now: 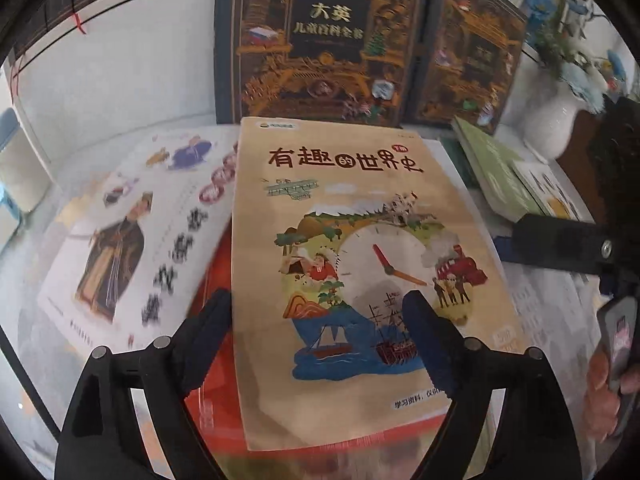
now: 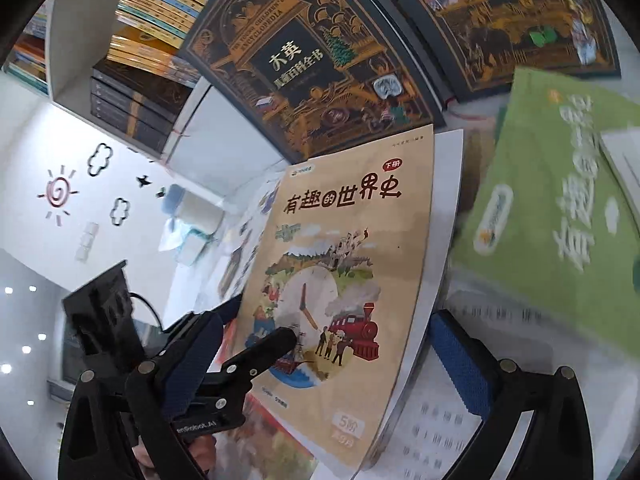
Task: Organize books
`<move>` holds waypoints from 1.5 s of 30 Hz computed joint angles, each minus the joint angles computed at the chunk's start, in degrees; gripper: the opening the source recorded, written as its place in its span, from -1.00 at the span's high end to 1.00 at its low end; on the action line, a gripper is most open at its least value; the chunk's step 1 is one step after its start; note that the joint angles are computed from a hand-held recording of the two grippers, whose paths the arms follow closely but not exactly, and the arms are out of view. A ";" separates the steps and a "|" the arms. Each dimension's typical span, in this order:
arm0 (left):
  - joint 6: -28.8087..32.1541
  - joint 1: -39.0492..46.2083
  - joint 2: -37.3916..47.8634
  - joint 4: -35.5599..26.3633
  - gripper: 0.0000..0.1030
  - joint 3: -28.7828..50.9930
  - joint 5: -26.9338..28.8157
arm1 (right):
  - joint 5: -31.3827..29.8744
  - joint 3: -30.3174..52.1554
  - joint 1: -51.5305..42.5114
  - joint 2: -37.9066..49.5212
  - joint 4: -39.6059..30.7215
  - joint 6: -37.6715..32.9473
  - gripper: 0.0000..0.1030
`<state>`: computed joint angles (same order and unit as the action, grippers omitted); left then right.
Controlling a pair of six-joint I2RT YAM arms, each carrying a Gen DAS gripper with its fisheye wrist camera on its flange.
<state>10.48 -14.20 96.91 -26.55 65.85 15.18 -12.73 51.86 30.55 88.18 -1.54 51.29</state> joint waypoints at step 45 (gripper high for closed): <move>-0.66 -8.64 -30.34 -5.22 -0.61 -28.07 3.09 | 9.51 -19.87 23.47 -28.17 -14.91 20.24 -1.00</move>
